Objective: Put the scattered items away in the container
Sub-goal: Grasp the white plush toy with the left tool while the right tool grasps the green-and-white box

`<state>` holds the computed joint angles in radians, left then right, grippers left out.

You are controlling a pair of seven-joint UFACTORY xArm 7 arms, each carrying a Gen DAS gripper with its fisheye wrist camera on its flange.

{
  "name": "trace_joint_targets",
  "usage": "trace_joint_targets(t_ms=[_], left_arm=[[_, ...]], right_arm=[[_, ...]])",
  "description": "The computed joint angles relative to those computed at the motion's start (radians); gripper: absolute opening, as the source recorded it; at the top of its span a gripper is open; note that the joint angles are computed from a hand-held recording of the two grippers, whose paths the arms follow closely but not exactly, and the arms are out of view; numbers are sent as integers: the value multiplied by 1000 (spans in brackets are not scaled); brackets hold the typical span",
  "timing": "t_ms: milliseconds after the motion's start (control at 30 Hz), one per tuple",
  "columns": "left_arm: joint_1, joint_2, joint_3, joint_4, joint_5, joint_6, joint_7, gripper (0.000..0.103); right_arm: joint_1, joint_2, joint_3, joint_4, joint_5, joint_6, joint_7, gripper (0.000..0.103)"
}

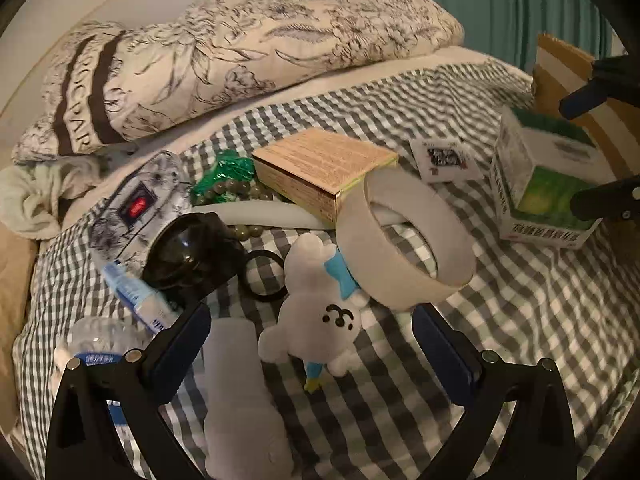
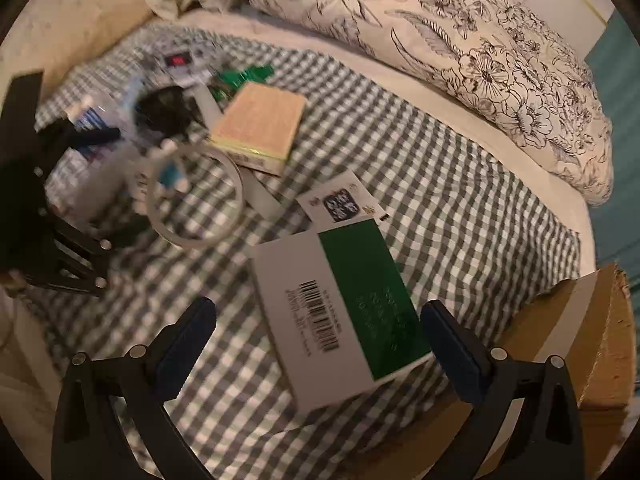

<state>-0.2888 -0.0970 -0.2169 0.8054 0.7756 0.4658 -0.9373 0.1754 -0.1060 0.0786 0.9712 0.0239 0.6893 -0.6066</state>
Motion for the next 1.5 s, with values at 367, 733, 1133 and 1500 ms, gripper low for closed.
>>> trace_joint_targets(t_ms=[367,733,1133,1500], left_arm=[[16,-51,41,-64,-200,-120,117,55],[2,-180,-44,-133,-277,-41,157,53],[-1,-259,-121,-229,-376,-15,129,44],[28,-123,-110,-139,-337,-28,8,47]], right_arm=[[16,97,32,34,-276,-4,255,97],[20,-101,-2,-98,9,25,186,91],[55,-288,-39,-286,191,83,110,91],[48,-294,-45,-337,207,6,146,91]])
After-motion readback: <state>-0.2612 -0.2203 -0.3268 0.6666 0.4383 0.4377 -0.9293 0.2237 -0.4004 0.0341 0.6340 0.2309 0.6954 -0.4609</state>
